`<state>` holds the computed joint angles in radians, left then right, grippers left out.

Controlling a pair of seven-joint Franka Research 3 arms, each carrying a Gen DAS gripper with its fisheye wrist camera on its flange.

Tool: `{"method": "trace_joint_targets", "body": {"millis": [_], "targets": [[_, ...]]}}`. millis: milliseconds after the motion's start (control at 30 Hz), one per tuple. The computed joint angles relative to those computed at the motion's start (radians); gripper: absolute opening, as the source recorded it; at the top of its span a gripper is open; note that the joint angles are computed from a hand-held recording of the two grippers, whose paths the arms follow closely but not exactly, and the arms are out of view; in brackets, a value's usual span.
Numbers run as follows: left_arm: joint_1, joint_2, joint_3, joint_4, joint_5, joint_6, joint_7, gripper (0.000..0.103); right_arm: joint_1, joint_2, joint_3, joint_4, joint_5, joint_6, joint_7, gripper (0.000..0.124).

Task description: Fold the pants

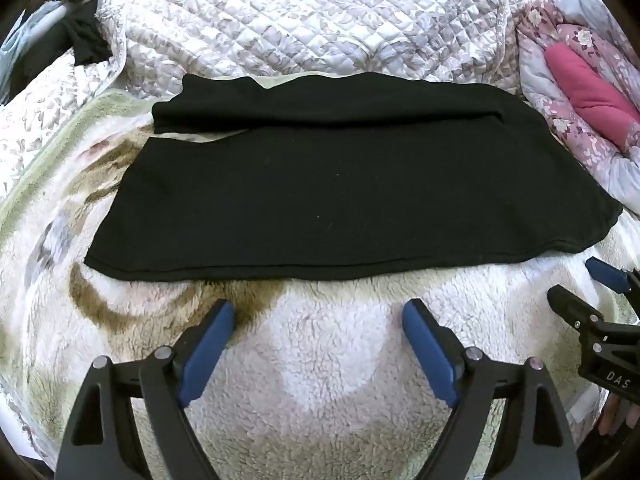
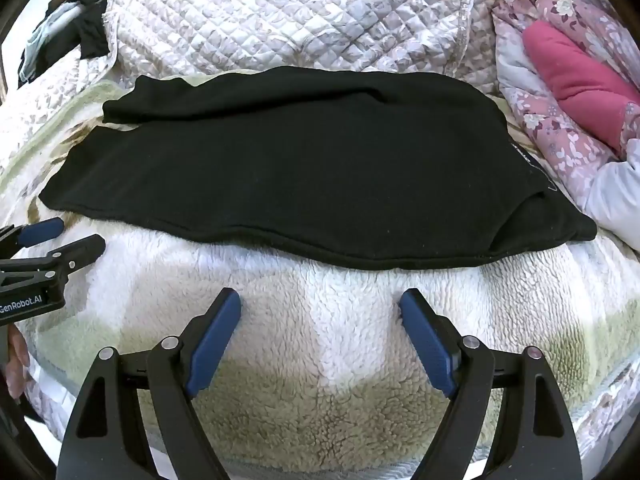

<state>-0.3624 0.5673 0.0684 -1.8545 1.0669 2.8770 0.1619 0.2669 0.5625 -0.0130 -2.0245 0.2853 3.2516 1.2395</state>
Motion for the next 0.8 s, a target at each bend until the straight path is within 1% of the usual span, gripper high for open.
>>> {"method": "trace_joint_targets", "body": {"millis": [800], "targets": [[-0.002,0.0,0.003,0.0,0.004,0.003,-0.004,0.088,0.003,0.003,-0.003,0.004,0.003,-0.004,0.0,0.082]]}}
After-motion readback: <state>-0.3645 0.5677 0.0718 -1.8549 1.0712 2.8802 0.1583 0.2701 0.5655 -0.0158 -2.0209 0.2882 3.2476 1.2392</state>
